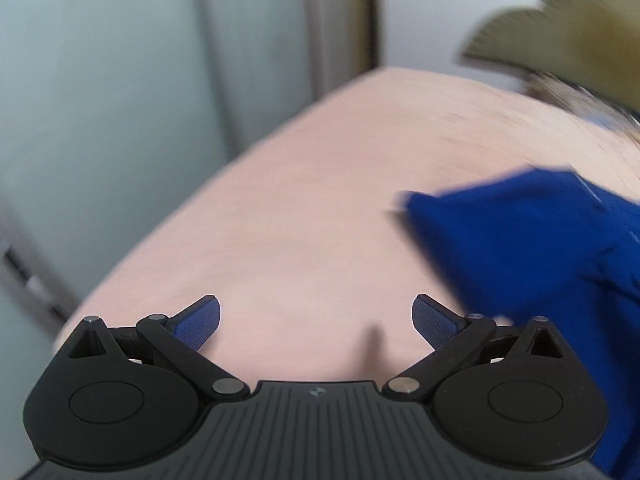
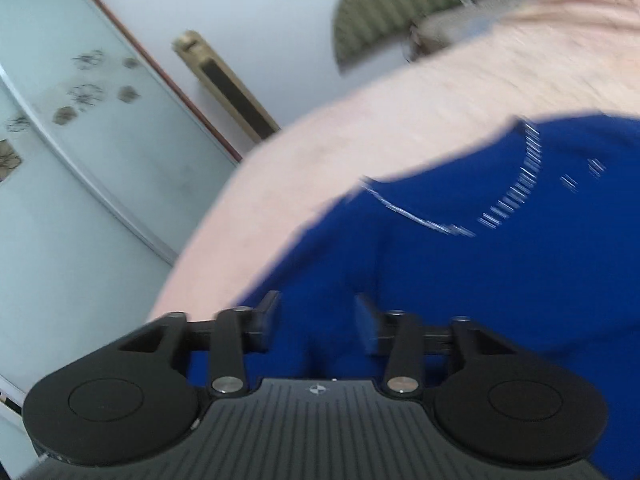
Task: Fold small clothes
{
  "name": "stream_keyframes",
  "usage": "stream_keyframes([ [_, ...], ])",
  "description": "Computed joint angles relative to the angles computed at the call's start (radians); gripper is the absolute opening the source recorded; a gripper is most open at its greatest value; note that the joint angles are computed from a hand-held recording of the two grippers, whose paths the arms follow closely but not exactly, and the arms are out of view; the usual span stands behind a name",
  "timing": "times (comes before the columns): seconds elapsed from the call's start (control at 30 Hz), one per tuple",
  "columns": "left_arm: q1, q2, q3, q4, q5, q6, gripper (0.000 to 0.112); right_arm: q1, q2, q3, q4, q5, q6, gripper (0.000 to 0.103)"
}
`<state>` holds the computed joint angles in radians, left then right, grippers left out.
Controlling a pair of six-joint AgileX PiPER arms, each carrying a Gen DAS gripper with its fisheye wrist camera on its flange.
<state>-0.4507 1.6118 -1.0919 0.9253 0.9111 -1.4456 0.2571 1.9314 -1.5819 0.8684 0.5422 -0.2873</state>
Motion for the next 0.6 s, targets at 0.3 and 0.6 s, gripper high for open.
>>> stream_keyframes([
  [0.3, -0.119, 0.241, -0.228, 0.122, 0.056, 0.118, 0.103, -0.027, 0.212, -0.228, 0.03, 0.076, 0.106, 0.045],
  [0.6, -0.143, 0.363, -0.368, 0.144, 0.062, 0.194, 0.103, -0.049, 0.484, -0.595, 0.116, 0.124, 0.32, 0.042],
])
